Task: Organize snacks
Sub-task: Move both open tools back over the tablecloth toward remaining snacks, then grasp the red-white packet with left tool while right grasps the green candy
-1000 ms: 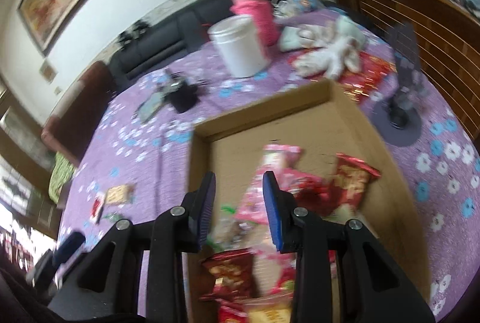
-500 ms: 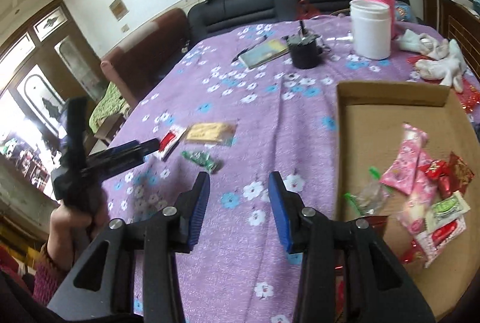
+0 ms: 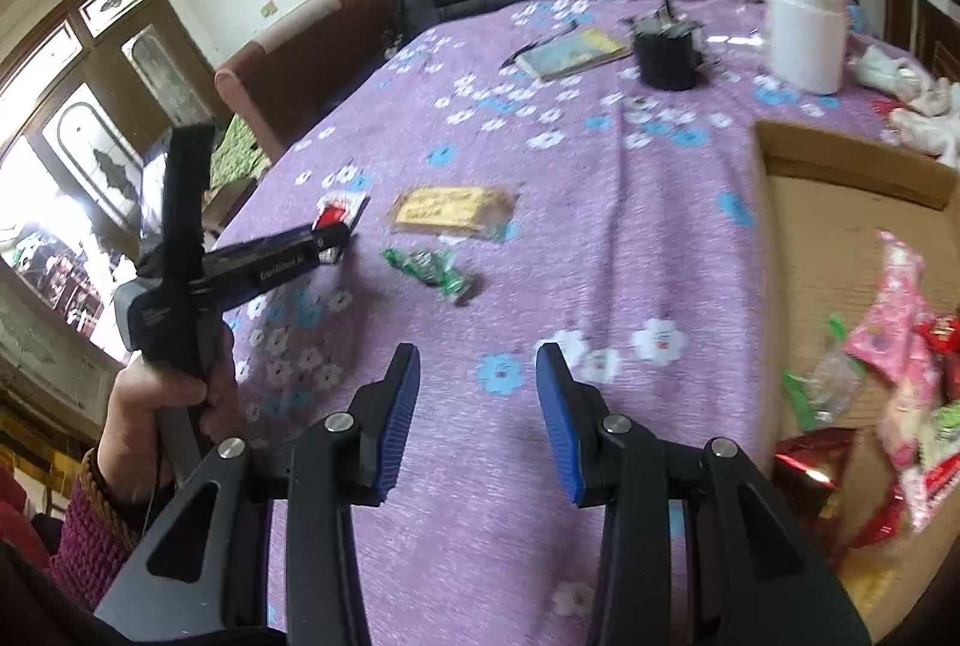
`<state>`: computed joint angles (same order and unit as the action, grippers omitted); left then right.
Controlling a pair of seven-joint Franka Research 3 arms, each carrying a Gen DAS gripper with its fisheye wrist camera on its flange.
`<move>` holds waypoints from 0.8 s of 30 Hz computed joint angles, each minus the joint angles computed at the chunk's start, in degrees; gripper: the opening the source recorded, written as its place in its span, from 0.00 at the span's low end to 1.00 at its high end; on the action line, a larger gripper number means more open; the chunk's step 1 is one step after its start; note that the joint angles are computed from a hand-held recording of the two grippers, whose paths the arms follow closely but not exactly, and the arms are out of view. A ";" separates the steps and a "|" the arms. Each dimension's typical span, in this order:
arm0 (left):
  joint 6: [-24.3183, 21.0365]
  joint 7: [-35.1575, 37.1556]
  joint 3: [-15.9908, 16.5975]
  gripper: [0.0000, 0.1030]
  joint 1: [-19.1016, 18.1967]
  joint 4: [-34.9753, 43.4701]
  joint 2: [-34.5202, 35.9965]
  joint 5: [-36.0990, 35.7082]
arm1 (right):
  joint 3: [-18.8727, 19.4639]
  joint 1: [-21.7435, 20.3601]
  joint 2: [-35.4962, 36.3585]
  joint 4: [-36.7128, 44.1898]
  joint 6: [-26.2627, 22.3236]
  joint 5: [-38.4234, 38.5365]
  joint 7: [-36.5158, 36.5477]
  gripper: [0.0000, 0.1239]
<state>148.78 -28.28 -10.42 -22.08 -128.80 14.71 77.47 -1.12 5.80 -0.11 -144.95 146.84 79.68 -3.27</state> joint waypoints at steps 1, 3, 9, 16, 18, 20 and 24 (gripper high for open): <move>0.33 -0.76 0.16 0.29 0.11 -0.42 -0.28 0.41 | 0.50 0.49 0.52 0.48 0.42 -0.84 1.36 0.34; 1.19 -2.14 0.39 0.29 0.48 -1.25 -1.01 1.63 | 1.40 1.46 1.90 2.36 0.34 -4.19 6.08 0.34; 0.11 -4.65 -0.32 0.29 0.72 -2.46 -2.62 4.44 | 4.14 3.99 8.90 10.57 4.27 -5.25 12.59 0.34; 1.82 -6.69 -0.76 0.29 1.49 -2.54 -3.05 7.14 | 6.61 3.57 13.90 14.53 3.68 -10.07 16.54 0.34; 1.83 -7.12 -0.96 0.29 1.53 -2.50 -3.17 7.83 | 7.43 4.76 13.60 13.04 7.77 -11.04 16.01 0.30; 1.71 -6.98 -1.13 0.29 1.56 -2.48 -3.15 7.81 | 8.51 5.28 13.07 11.46 11.35 -9.55 13.35 0.17; 1.83 -8.17 -1.28 0.29 1.52 -2.69 -3.39 8.92 | 8.86 5.10 10.41 8.35 13.70 -3.40 8.69 0.17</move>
<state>150.61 -36.45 -11.70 -20.56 -131.49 11.32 86.39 7.75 10.90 10.30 -136.60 160.54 76.28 5.42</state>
